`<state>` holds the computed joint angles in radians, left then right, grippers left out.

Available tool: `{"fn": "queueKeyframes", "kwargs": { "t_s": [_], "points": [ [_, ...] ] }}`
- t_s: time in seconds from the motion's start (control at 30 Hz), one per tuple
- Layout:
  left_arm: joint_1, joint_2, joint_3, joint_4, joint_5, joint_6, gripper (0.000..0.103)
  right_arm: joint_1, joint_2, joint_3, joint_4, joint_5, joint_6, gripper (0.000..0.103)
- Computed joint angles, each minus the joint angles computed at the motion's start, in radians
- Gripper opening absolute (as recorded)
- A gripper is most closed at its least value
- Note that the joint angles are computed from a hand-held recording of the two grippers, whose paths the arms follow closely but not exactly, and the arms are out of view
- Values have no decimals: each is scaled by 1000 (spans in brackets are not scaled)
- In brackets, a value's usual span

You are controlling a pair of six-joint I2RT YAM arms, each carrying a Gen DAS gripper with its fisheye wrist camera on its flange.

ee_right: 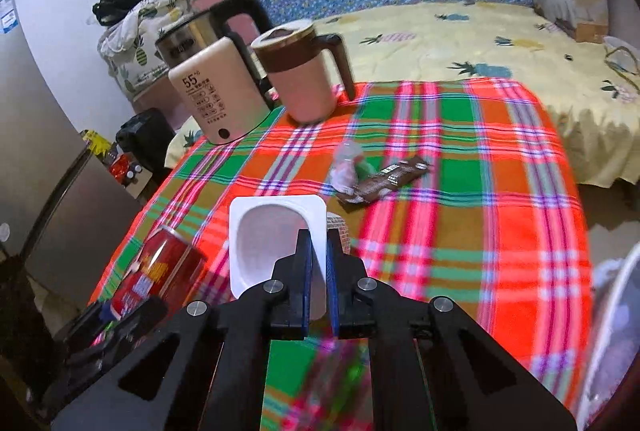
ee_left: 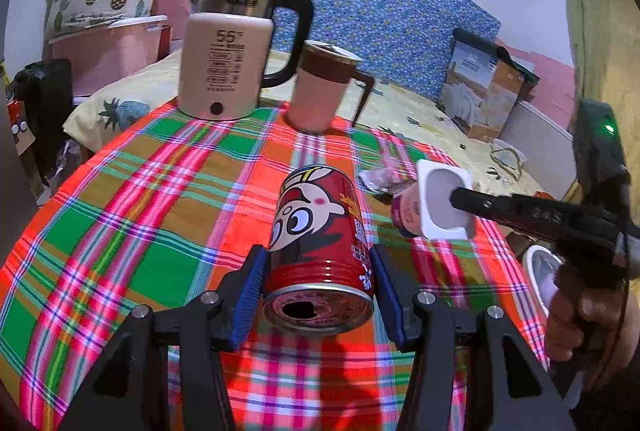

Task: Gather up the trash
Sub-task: 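Carry the red can and white yogurt cup over the bin with both tools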

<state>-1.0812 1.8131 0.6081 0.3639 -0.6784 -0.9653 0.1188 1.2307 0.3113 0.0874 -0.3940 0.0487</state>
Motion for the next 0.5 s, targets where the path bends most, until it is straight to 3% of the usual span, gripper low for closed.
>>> {"fn": "queueKeyframes", "kwargs": {
  "t_s": [0.13, 0.27, 0.37, 0.5],
  "points": [
    [-40, 22, 69, -50, 1, 1, 54, -170, -199, -51, -175, -96, -106, 9],
    [-80, 69, 177, -111, 18, 16, 54, -372, -279, -56, -313, -206, -229, 9],
    [-106, 116, 273, -153, 29, 46, 54, -504, -287, -45, -374, -264, -308, 9],
    [-130, 188, 419, -202, 62, 101, 54, -763, -244, -3, -490, -365, -508, 9]
  ]
}}
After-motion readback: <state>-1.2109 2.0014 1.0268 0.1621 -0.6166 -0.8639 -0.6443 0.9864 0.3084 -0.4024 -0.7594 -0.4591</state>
